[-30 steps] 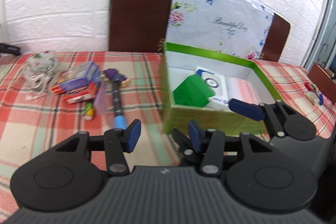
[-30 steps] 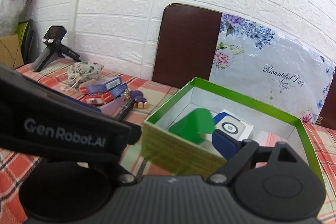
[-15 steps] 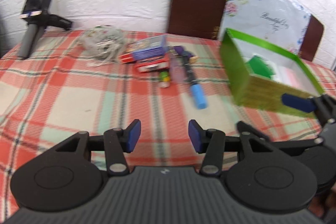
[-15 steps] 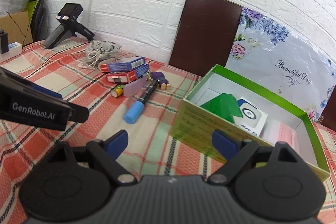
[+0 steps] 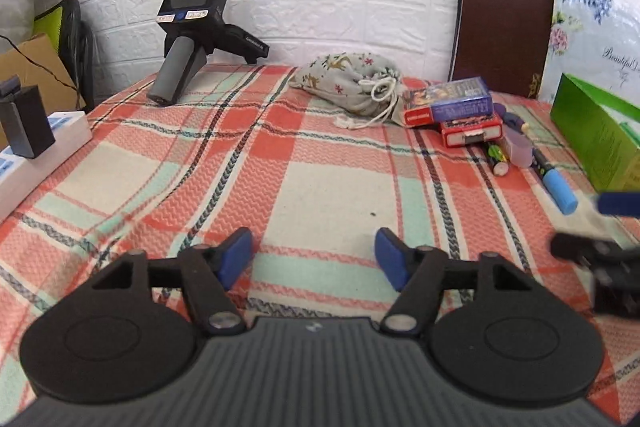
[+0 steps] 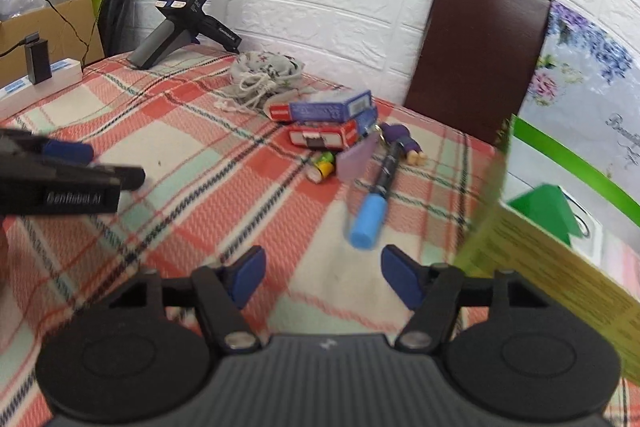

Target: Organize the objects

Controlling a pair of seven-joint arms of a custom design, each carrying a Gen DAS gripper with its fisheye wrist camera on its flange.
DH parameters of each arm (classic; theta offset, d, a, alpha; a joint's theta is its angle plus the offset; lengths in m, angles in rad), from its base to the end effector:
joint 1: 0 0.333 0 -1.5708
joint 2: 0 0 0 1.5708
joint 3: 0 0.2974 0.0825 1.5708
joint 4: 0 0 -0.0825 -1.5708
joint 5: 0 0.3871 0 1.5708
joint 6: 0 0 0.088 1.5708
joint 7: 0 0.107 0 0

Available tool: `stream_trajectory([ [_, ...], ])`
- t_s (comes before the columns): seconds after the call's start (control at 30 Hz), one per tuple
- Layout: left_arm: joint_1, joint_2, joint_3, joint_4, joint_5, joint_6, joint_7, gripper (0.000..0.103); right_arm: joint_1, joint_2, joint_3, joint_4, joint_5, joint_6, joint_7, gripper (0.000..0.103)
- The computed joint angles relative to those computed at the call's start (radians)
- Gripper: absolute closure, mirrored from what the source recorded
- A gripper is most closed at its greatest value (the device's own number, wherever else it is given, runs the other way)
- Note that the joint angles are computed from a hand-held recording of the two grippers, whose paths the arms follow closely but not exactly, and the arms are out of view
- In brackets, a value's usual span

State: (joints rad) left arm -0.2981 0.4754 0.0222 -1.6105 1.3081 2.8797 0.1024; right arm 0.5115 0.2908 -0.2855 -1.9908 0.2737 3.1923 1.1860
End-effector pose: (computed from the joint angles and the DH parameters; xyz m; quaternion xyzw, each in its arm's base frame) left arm 0.6616 -0.2472 0.3911 -0.6255 0.6120 -0.3362 0.3480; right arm 0.6331 0.1339 0.4145 -0.7417 0.5013 -0.3251 0.3049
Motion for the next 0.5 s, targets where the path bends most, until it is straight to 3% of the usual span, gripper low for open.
stream_trajectory([
  [0.1,-0.009,0.001,0.006,0.003,0.029,-0.002,-0.011,0.029,0.018,0.083,-0.023,0.111,0.016,0.001,0.038,0.045],
  [0.27,0.004,0.01,0.015,0.008,0.06,0.058,-0.068,0.025,-0.115,0.232,0.1,0.38,0.088,-0.085,0.058,0.042],
  [0.37,0.007,0.013,0.027,0.011,0.092,0.097,-0.128,0.024,-0.141,0.35,0.102,0.573,0.073,-0.144,0.105,0.027],
  [0.43,0.012,0.016,0.034,0.015,0.115,0.129,-0.17,0.023,-0.195,0.43,0.153,0.721,0.025,-0.22,0.033,0.017],
  [0.5,0.019,0.022,0.039,0.022,0.135,0.163,-0.207,0.021,-0.261,0.504,0.233,0.87,-0.018,-0.334,-0.109,0.016],
])
